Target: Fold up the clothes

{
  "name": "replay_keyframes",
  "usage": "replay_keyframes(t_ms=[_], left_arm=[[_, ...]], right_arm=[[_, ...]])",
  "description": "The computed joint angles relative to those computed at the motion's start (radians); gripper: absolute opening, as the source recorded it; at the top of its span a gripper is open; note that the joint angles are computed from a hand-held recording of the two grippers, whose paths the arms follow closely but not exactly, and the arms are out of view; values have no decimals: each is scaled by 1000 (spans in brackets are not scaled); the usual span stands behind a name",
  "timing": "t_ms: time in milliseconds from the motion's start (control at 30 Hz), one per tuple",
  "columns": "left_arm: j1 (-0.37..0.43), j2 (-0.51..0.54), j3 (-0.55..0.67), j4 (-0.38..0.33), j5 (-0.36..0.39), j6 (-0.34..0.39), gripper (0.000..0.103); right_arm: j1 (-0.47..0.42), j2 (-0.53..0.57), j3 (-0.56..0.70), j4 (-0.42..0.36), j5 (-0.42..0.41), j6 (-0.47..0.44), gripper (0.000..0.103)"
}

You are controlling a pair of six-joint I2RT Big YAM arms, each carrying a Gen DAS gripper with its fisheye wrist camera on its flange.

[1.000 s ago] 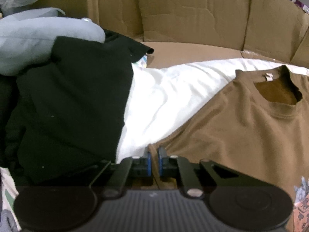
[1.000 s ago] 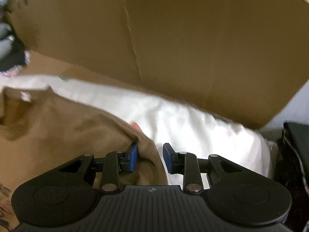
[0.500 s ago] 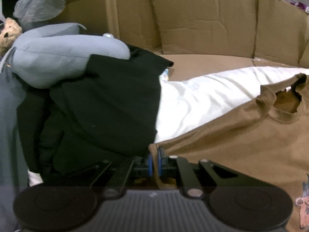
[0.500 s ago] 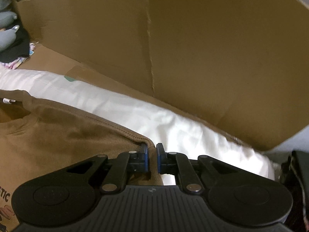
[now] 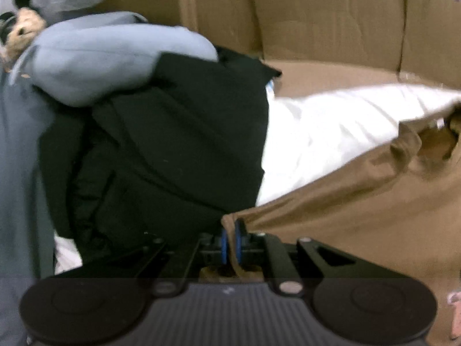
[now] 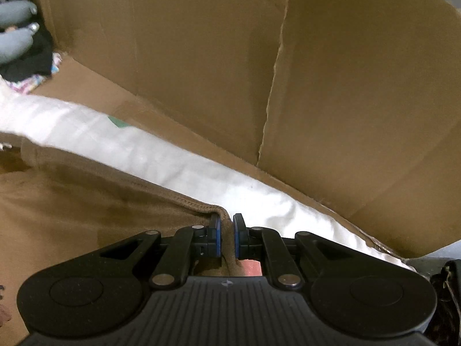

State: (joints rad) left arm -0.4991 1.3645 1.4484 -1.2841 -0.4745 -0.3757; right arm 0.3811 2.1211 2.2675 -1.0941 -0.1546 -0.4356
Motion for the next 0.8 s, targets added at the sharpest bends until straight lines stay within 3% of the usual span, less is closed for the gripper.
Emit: replay_keyframes(t_ms=[33,100,167,233,433,533,600,800], left_arm=[[1,16,8,-5,-4,2,22],[-3,35,28,-8,-17,-17,27],[-16,32,35,19,-27,2,34],[-34,33,44,36,-33,26,42],[-80,45,68,121,-39,109,41],[-83,62,81,173,-1,135,28],[-83,94,99,203,24,146,25],[-116,111,108,200,58,150,16]], right_arm=[[2,9,11,-11,6,4,9],[3,13,20,-18,6,12,11],[-4,2,15,-17,-22,25,23],[-10,-20,-10,7,-43,39,28],[-17,-85,-93,81,-92,96,31],[-29,-143,-174,132,-123,110,31],[-41,-188,-240,177,-126,134,31],[-83,-303,-409,250,-69,118,31]])
